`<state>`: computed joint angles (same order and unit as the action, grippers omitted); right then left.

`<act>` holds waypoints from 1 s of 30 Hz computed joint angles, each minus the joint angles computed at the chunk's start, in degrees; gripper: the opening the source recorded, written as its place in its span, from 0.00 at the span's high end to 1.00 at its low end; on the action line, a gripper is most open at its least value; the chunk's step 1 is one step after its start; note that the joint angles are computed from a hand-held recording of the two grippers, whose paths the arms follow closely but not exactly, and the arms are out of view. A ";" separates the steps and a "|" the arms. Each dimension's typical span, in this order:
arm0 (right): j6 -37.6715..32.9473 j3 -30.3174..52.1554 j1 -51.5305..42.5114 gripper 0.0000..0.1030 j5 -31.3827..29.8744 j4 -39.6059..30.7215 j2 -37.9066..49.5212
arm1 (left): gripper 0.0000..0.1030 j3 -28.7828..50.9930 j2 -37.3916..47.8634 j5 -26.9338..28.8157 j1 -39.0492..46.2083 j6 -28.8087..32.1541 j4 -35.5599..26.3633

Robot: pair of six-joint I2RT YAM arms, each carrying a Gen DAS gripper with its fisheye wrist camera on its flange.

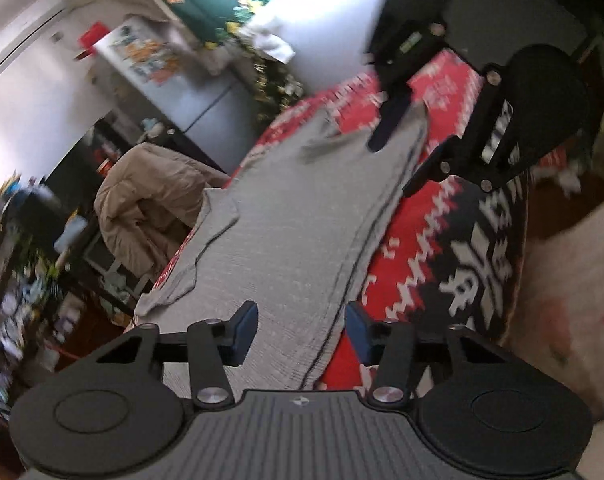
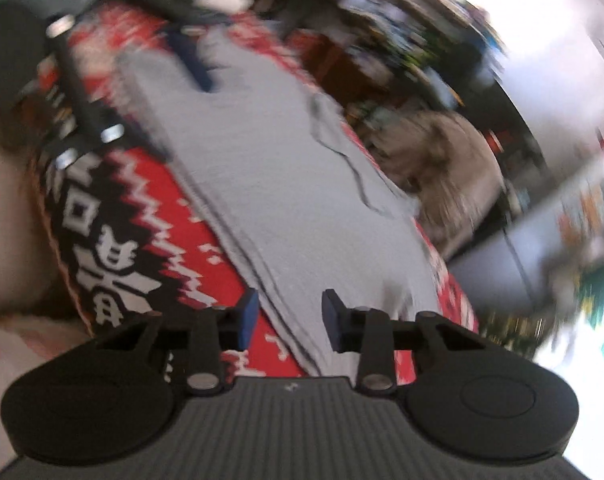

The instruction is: Fold clothes

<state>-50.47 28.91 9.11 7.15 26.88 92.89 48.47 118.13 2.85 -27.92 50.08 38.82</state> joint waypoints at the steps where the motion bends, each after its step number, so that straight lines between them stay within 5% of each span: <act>1: -3.62 0.80 0.66 0.64 0.09 0.28 1.63 | 0.53 0.46 0.34 -0.05 0.03 1.04 -0.35; 8: -20.62 4.64 1.36 0.71 1.16 4.01 10.19 | 0.52 2.99 1.11 1.27 0.71 2.70 -3.25; 12: -22.14 6.96 0.66 0.70 0.58 6.82 13.52 | 0.41 4.77 2.05 2.52 0.02 3.25 -3.82; 16: -19.32 9.17 -0.47 0.72 -1.19 5.15 13.83 | 0.40 6.98 3.88 2.64 -1.46 4.96 -4.10; 17: -18.32 9.88 -0.75 0.75 -1.67 4.17 13.77 | 0.40 7.60 4.39 2.81 -1.81 5.56 -4.32; 19: -16.69 10.89 -1.38 1.00 -2.84 1.49 12.79 | 0.40 8.96 5.41 3.10 -2.44 6.76 -4.86; 22: -13.44 11.90 -1.96 1.00 -4.39 -1.98 10.89 | 0.42 10.90 7.11 2.95 -3.36 8.03 -5.00; 23: -12.67 12.37 -2.20 1.00 -4.83 -2.86 10.43 | 0.48 11.48 7.62 2.71 -3.56 8.11 -5.05; 26: -11.39 11.95 -2.62 1.00 -5.55 -4.20 8.00 | 0.96 13.99 9.03 1.45 -3.90 8.29 -7.42; 30: -9.50 10.80 -2.84 1.00 -6.34 -7.49 3.81 | 0.96 14.43 9.21 2.73 -3.29 8.48 -7.55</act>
<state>-59.97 39.71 6.27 0.80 19.38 96.70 62.90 127.34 5.58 -31.22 58.56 31.27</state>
